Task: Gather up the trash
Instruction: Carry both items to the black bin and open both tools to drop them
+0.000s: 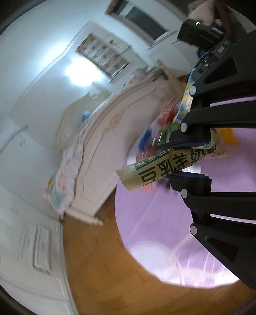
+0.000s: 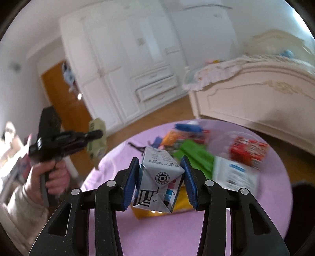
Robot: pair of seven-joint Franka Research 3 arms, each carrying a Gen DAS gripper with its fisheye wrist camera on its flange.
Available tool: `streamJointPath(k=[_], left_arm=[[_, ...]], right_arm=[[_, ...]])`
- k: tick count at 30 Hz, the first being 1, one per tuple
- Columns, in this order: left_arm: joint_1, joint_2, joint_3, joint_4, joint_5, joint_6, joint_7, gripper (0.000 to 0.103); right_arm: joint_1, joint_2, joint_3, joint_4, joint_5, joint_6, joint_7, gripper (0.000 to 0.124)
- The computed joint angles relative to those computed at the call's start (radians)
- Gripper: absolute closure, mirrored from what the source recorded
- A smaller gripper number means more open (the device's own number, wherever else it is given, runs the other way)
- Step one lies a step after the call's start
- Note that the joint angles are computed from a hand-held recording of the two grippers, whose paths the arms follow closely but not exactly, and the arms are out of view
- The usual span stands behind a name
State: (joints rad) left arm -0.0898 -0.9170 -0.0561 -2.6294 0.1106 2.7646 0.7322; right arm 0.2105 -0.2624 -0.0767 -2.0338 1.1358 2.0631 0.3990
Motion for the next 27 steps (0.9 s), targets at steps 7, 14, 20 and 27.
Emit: streamJointPath(k=[7, 14, 20, 27], left_arm=[[-0.24, 0.353, 0.025, 0.246, -0.075, 0.125, 0.141, 0.082], [-0.58, 0.829, 0.186, 0.649, -0.51, 0.11, 0.616, 0.082], [-0.519, 1.15, 0.102, 1.004, -0.623, -0.073, 0.717, 0.082], [-0.476, 1.329, 0.051, 1.205, -0.479, -0.202, 0.598, 0.082]], right_arm=[[-0.101, -0.015, -0.091, -0.021, 0.08, 0.039, 0.038, 0.08], [-0.228, 0.12, -0.123, 0.023, 0.046, 0.2, 0.18, 0.079], [-0.308, 0.284, -0.088, 0.071, -0.005, 0.269, 0.304, 0.079], [-0.359, 0.409, -0.035, 0.115, -0.024, 0.281, 0.373, 0.079]])
